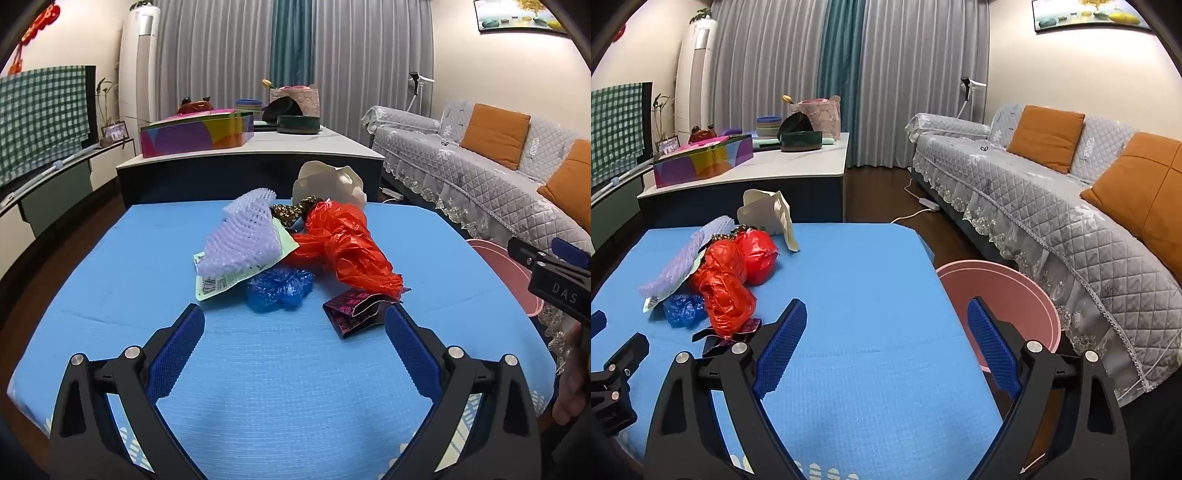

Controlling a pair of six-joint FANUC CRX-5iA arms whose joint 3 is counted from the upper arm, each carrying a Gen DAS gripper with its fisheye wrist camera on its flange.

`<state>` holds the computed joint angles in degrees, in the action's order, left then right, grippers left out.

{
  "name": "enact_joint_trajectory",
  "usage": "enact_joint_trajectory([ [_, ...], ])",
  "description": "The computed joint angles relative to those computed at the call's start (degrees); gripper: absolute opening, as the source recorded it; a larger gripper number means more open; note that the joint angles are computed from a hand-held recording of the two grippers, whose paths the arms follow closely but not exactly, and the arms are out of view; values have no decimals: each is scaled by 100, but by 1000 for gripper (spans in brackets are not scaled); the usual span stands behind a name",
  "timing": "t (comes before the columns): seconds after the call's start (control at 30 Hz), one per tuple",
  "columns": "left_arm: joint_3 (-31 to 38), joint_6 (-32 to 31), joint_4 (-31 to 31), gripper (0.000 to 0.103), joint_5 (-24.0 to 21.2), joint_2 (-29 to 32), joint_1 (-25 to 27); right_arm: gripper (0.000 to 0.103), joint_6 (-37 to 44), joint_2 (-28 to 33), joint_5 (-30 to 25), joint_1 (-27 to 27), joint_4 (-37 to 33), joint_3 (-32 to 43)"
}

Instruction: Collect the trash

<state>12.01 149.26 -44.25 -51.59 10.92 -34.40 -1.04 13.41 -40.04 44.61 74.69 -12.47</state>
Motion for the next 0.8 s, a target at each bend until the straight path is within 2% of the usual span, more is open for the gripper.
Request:
enact_joint_trajectory([
  [0.17,-10,140,-161,95,-72,1,-15,87,-317,6,-2,-53,207,-51],
  [0.27,-49,203,-352,95,-74,-16,-43,88,-222,-9,24,-80,48,-20],
  [0.3,43,407,-604,94,-220,109,-210,88,-277,-9,-31,-65,103,-32],
  [0.33,164,312,-556,93,-323,175,-236,88,-251,-20,-16,-63,67,-26],
  [0.47,118,200,-399,91,-196,158,-175,87,30,4,259,-52,-310,28],
  [0.8,127,66,-142,90,-204,141,-81,84,367,30,207,29,-483,131],
])
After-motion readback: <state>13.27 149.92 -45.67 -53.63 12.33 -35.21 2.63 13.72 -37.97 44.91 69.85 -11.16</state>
